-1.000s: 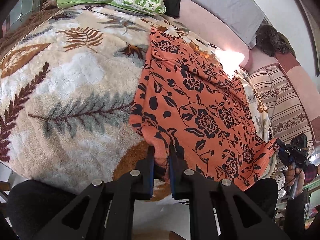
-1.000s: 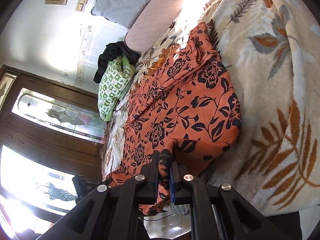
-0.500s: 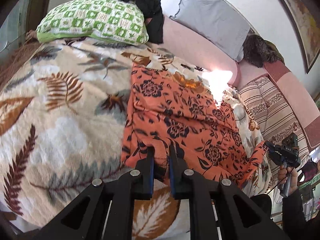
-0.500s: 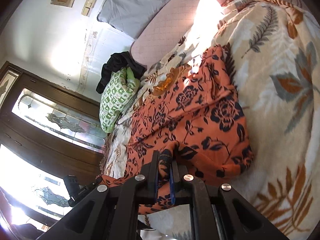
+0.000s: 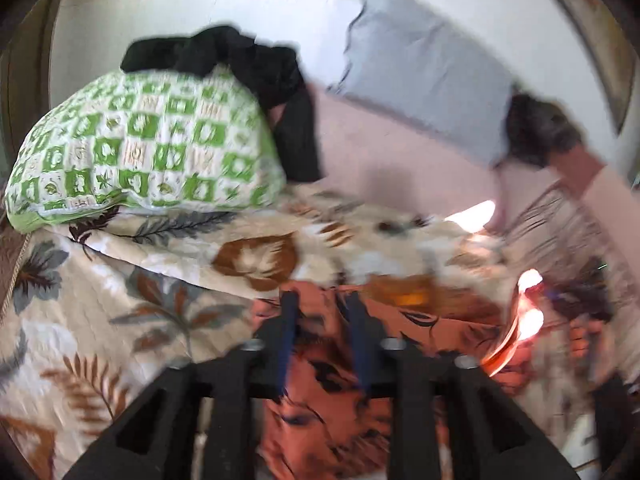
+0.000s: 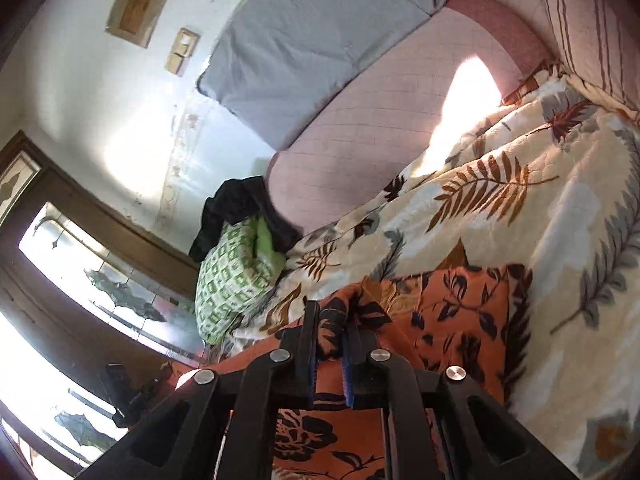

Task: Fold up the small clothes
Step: 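Lift the hem with both tools and fold it toward the collar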

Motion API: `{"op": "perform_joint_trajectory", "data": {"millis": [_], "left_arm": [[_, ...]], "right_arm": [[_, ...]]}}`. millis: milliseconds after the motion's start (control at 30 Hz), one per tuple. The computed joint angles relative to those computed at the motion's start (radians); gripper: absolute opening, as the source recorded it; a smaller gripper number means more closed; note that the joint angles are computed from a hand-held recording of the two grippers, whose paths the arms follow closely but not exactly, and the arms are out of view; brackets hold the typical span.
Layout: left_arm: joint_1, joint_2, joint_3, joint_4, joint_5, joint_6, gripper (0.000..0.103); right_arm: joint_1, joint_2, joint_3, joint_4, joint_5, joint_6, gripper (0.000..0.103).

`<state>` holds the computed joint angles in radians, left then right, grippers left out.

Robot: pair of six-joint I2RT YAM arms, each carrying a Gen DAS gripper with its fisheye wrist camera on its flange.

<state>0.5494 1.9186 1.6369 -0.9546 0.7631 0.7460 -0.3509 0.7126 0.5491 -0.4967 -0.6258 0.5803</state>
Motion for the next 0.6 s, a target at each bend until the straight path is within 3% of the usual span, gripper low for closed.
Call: {"op": "perform_joint_trajectory", "data": {"millis": [33,67,100,133,200,333,467,533,600], "left_arm": [[-0.044,0.038,-0.025,0.098,-0.082,-0.063,0.076],[-0.079,0.095,-0.027,0.164,-0.17,-0.105,0.078],[-0.086,0.134,-0.023,0.19,-0.22,-0.134,0.078],[-0.071,0.164,-0.021,0.209,-0.235,-0.176,0.077],[-0.005,0.189,-0.017,0.185,-0.162,-0.179,0.078],[0.147,0.144,-0.089,0.118,-0.061,-0.027,0.078],[0.21,0.107,-0.18,0.038,-0.034,0.125,0.078],[0.211,0.1,-0.237,0.063,-0.043,0.118,0.078],[0.21,0.106,-0.274,0.07,-0.053,0.099,0.078]], "right_arm": [[0.028,0.088,0.003,0.018,0.091,-0.006,0.047],[0.055,0.135,-0.02,0.042,0.176,0.013,0.094],[0.071,0.137,-0.07,0.084,0.223,0.038,0.1],[0.06,0.135,-0.114,0.11,0.197,0.035,0.1],[0.048,0.059,-0.179,0.078,0.21,0.023,0.101],[0.087,-0.121,-0.231,-0.11,0.3,-0.076,0.101],[0.159,-0.168,-0.289,-0.187,0.348,-0.123,0.101],[0.22,-0.2,-0.303,-0.186,0.399,-0.104,0.101],[0.187,-0.205,-0.31,-0.177,0.346,-0.097,0.101]]}}
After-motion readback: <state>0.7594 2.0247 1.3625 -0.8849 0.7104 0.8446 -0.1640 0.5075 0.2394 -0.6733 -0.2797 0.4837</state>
